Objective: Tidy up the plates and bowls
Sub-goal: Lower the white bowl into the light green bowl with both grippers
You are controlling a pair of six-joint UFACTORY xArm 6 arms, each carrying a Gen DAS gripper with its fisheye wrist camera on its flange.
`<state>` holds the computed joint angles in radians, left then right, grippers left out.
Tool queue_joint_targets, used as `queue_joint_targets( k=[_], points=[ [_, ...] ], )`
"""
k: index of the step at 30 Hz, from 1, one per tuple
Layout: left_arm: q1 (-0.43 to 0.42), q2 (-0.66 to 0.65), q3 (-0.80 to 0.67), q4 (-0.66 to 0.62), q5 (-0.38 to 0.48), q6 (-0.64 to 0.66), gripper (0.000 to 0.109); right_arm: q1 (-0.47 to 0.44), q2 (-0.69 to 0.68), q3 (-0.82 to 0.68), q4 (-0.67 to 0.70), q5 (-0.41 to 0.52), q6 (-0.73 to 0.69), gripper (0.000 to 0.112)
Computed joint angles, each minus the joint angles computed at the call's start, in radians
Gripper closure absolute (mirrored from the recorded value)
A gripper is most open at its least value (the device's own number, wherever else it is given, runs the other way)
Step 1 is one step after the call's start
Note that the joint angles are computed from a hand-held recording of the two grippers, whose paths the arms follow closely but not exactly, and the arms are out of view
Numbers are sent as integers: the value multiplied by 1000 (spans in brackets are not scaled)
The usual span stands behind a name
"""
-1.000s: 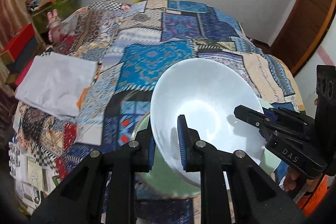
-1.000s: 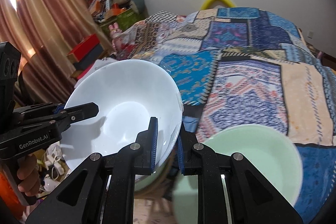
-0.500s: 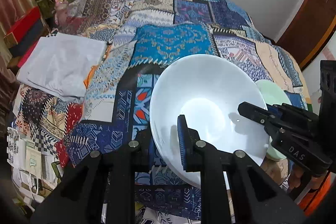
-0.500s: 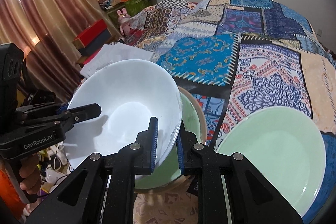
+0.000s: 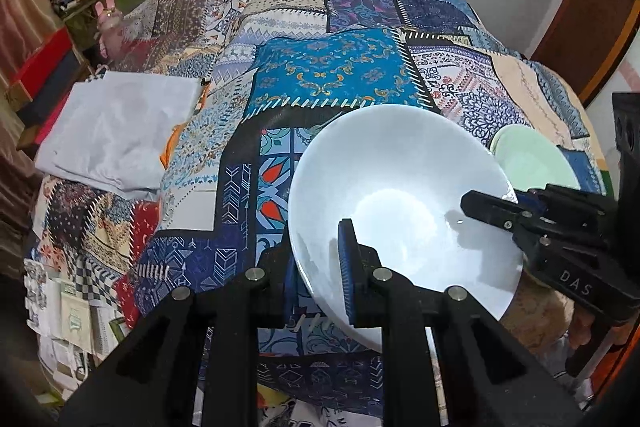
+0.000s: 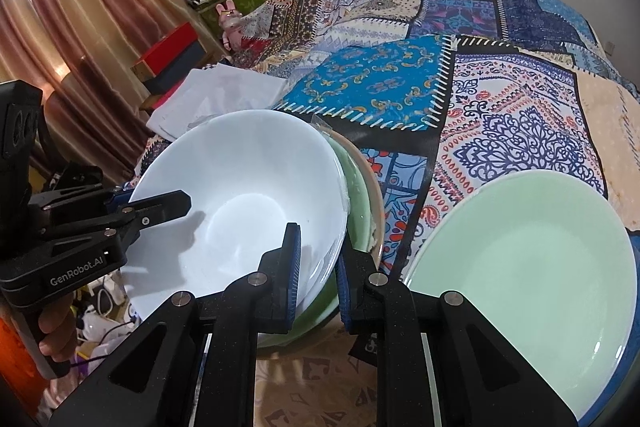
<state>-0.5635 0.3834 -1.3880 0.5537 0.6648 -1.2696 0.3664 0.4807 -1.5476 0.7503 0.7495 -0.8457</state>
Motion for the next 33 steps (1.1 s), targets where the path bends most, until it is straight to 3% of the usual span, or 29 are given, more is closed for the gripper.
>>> queue_joint_targets(
  k=[4, 11, 21, 23, 27, 30, 33],
  points=[
    [1, 14, -15, -14, 37, 20, 90, -3, 3, -9, -4, 1, 10, 96],
    [5, 9, -4, -23, 22, 24, 90, -3, 1, -11, -20, -4, -2, 95],
    [-4, -59, 30, 78, 13, -44, 89, -3, -17, 3, -44, -40, 6, 92],
    [-2, -75, 45, 89, 2, -60, 87, -6, -23, 8, -46, -52, -6, 88],
    [13, -99, 92, 78, -52, -90, 65, -14, -22, 7, -66, -56, 1, 87],
    [24, -98, 117, 23, -91, -64, 63, -23, -14, 0, -76, -48, 14, 82],
    [33, -81, 135, -66, -131, -14, 63, -32, -5, -7, -73, -41, 29, 71]
  ],
)
